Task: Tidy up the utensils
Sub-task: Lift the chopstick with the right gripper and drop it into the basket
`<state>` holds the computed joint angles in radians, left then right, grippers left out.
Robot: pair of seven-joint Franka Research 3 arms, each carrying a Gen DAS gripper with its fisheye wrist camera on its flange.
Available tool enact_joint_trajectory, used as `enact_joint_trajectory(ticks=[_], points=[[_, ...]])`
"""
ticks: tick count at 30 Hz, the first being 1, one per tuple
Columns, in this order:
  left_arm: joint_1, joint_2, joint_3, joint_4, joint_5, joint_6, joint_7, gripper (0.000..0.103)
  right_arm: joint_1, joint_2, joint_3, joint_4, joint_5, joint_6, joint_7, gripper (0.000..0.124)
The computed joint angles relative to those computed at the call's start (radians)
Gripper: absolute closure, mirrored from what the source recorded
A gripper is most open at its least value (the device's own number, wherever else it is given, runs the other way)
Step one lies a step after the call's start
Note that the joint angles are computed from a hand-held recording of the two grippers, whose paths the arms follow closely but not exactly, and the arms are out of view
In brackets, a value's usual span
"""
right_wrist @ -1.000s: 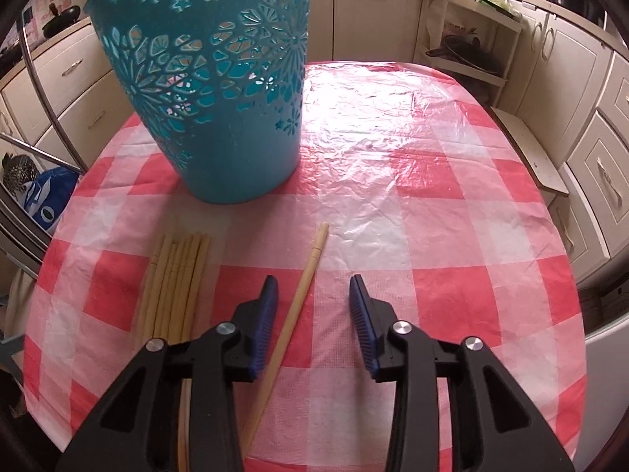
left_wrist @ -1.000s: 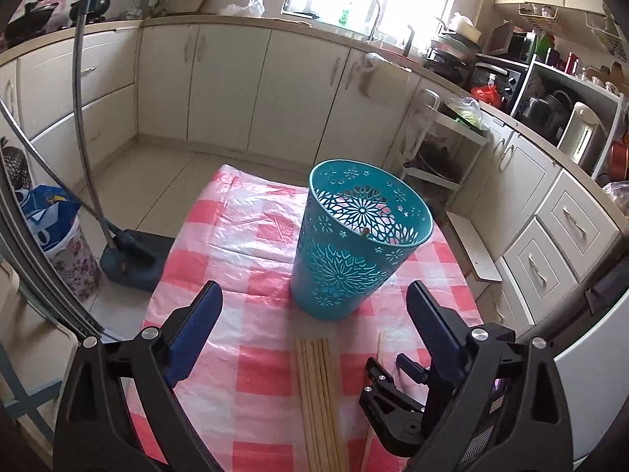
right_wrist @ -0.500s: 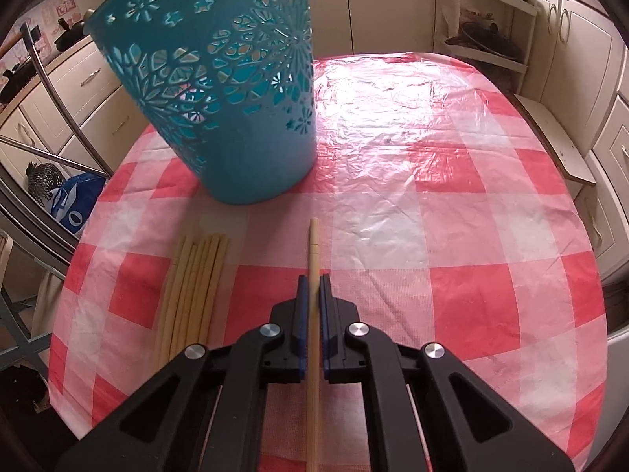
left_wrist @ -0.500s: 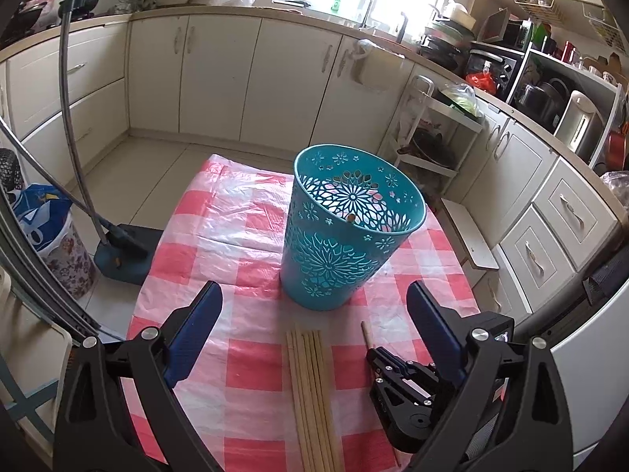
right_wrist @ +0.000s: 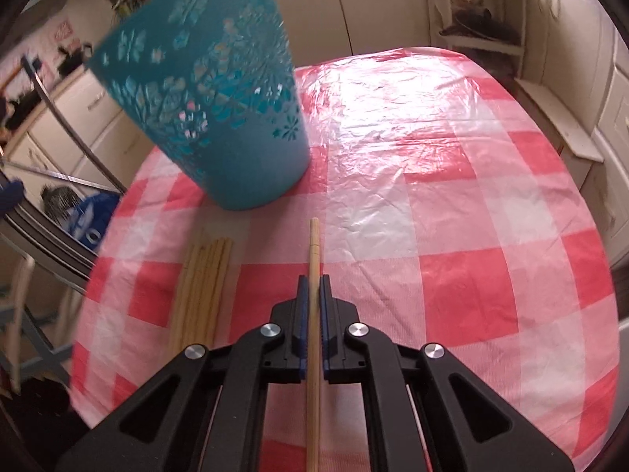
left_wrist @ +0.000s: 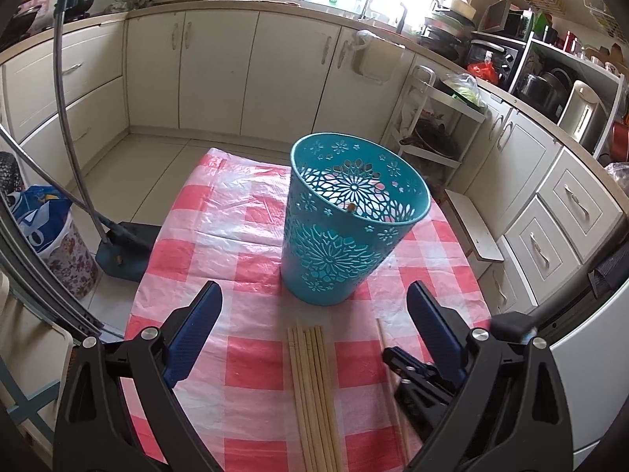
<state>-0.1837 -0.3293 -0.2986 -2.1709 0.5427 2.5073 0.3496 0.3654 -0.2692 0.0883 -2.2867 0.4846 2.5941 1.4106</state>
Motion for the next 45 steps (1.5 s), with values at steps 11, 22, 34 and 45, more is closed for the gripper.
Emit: enact_joint_trajectory(ticks=[11,22,34,45], points=[[0.042,-0.062,0.014,-0.061,-0.006,0.006,-0.098,0.012,0.001,-0.167,-0.062,-0.022,0.133,0.009,-0.088,0.118],[0.098,-0.136,0.027,-0.142,-0.028,0.026,-0.221,0.012,0.070,-0.155,-0.083,0.120,0.247,0.098,-0.200,0.118],[0.100,-0.136,0.029,-0.155,-0.039,0.051,-0.232,0.012,0.068,0.206,0.020,0.462,0.184,0.403,-0.122,0.118],[0.104,-0.144,0.044,-0.169,-0.069,0.070,-0.216,0.012,0.046,0.370,0.015,0.576,-0.311,0.333,0.286,0.118]])
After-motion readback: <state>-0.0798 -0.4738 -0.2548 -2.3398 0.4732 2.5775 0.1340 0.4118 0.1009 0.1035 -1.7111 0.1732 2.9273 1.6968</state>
